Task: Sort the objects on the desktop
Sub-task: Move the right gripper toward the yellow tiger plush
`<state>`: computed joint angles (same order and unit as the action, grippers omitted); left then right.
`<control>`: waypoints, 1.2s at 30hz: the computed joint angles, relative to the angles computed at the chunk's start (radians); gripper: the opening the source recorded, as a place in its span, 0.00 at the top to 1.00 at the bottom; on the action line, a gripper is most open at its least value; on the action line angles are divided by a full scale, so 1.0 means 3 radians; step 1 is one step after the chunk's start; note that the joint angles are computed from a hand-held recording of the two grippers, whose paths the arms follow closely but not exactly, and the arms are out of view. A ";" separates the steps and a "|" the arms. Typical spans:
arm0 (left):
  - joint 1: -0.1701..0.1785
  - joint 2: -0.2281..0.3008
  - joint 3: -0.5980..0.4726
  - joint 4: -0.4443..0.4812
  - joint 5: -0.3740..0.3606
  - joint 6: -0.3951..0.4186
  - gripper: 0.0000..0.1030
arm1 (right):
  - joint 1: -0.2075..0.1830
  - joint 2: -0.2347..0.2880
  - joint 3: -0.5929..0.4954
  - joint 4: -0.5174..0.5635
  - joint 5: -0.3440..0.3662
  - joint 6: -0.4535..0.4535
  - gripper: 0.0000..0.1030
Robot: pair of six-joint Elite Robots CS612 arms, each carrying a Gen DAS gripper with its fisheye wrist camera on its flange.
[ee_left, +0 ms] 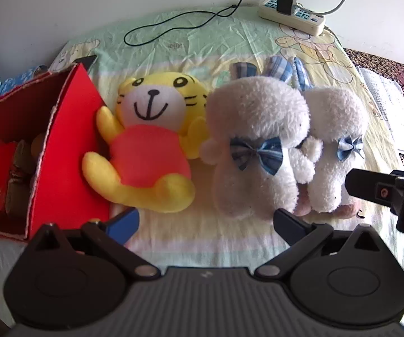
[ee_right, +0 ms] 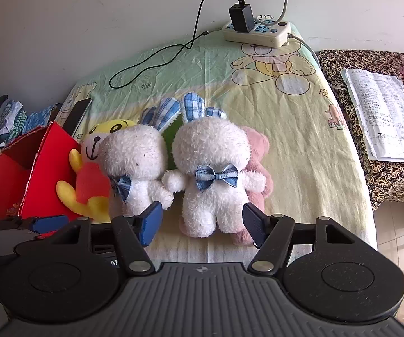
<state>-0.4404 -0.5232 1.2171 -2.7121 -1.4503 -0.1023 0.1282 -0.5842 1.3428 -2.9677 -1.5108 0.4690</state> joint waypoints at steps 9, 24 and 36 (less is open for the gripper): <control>-0.0015 0.0019 -0.0053 0.0052 0.0023 -0.0002 0.01 | -0.0015 0.0025 -0.0055 0.0055 0.0064 -0.0020 0.36; -0.0008 -0.0080 0.0111 -0.0118 -0.0136 0.0139 0.02 | -0.0059 -0.0019 0.0028 -0.0034 0.0113 -0.0030 0.37; 0.0081 -0.0174 0.0431 -0.0628 -0.0579 0.0348 0.04 | -0.0151 -0.0017 0.0173 -0.0464 0.0431 0.0046 0.38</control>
